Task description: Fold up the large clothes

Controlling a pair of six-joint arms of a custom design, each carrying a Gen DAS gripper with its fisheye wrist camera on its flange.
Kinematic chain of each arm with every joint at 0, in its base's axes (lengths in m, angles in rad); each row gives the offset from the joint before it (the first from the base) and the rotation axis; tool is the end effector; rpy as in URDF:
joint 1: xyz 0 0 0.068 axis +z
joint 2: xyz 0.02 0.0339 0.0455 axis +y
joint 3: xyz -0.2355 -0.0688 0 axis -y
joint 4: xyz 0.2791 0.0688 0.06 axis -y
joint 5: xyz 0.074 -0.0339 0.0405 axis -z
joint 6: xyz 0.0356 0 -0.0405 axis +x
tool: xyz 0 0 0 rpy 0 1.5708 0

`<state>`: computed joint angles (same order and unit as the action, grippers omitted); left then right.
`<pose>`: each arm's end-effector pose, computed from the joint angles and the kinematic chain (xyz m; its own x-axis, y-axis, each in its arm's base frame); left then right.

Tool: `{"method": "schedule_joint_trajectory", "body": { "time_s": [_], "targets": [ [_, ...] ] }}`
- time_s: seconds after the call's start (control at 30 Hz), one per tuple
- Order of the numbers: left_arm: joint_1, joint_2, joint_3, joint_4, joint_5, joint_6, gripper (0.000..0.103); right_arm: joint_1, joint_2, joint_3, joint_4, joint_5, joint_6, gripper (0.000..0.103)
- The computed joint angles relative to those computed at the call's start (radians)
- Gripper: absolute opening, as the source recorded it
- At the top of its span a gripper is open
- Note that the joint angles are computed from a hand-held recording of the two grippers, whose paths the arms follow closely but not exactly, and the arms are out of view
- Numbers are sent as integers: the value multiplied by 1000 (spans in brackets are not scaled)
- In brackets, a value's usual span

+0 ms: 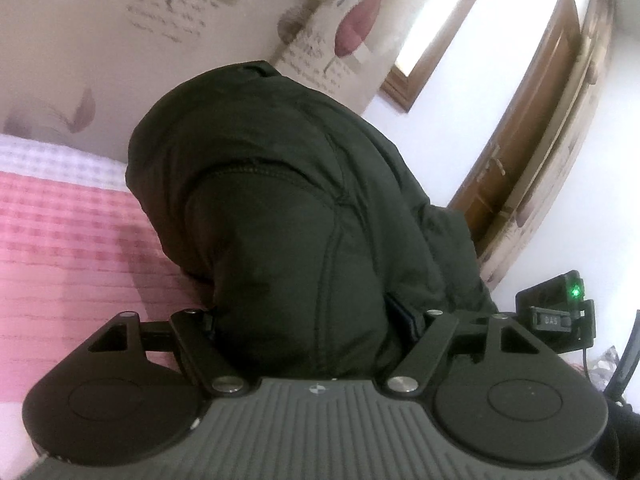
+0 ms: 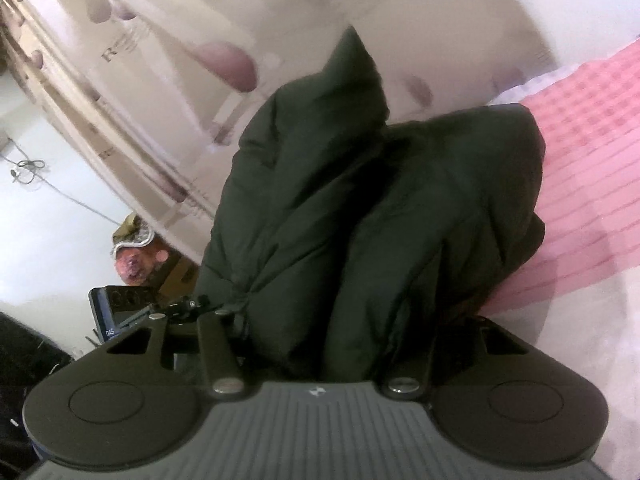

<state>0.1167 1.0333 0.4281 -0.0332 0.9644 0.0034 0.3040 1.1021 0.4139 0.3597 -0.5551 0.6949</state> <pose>0.2406 -0.0012 0.1502 -0.5899 -0.0672 -0.8047 0.5910 0.6431 -0.4869 0.2482 0.0975 0.1590 -0.7041 0.3494 -0.6182 -0.3639 0.5700 0.7367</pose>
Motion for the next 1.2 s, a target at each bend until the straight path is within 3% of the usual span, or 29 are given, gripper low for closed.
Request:
{"method": "schedule_joint_trajectory", "body": {
  "time_s": [0.13,0.27,0.43,0.57,0.7,0.87,0.97,1.03,1.1,1.2],
  "targets": [
    [154,-125,-8,-235,91,133,73,112,-19,-6,27,74,52,54],
    [315,-158,33,-493,183,346,73,215,-15,-2,54,140,89,54],
    [475,-67,133,-806,233,660,73,313,50,20,103,207,130,54],
    [576,42,193,-963,233,870,73,373,153,38,194,271,181,54],
    [636,126,211,-987,209,964,73,413,285,57,290,314,240,54],
    [669,122,156,-909,201,949,82,417,381,62,338,355,212,61],
    [703,36,86,-853,215,914,90,421,403,80,304,382,165,72],
    [737,-16,45,-840,236,907,97,433,433,89,302,411,166,88],
    [776,-62,18,-856,257,939,99,451,464,66,369,447,139,88],
    [838,-195,-34,-886,269,945,102,463,455,78,335,467,138,89]
  ]
}}
